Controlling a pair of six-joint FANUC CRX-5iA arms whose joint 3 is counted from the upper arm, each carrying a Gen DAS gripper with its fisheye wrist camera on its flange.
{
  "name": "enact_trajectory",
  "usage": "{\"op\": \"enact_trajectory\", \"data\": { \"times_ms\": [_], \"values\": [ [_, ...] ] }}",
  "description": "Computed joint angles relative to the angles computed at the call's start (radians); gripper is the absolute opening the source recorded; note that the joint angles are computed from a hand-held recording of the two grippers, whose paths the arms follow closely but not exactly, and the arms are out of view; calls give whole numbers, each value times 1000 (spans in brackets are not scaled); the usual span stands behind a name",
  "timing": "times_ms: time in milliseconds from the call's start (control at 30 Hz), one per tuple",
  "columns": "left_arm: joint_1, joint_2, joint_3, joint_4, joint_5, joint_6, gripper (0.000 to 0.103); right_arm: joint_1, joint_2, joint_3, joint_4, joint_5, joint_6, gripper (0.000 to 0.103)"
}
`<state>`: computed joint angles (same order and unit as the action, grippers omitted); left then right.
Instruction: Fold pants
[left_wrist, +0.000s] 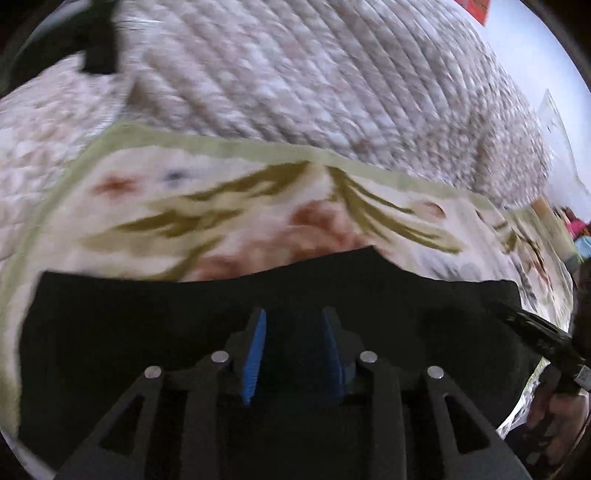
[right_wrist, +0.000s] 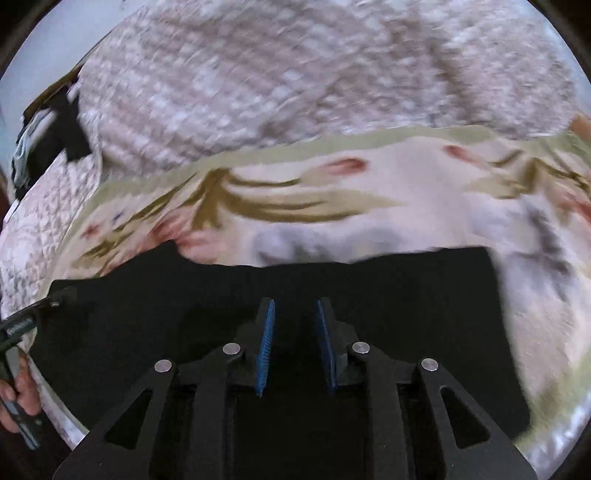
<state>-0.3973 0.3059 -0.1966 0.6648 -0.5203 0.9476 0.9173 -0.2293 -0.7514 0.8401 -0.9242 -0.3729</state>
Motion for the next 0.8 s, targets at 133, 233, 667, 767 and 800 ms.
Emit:
{"op": "enact_trajectory", "data": {
  "times_ms": [133, 233, 667, 767, 800],
  "values": [
    [-36, 84, 92, -50, -49, 74, 34, -84, 88, 31, 37, 207, 38, 24],
    [-48, 84, 88, -77, -9, 83, 34, -110, 146, 59, 62, 272, 63, 23],
    [115, -10, -87, 38, 105, 29, 34, -5, -120, -89, -123, -345, -282, 22],
    [136, -75, -162, 63, 155, 13, 34, 83, -213, -133, -135, -417, -397, 22],
    [138, -99, -186, 52, 177, 20, 34, 113, -208, -128, -124, -429, -400, 22]
  ]
}}
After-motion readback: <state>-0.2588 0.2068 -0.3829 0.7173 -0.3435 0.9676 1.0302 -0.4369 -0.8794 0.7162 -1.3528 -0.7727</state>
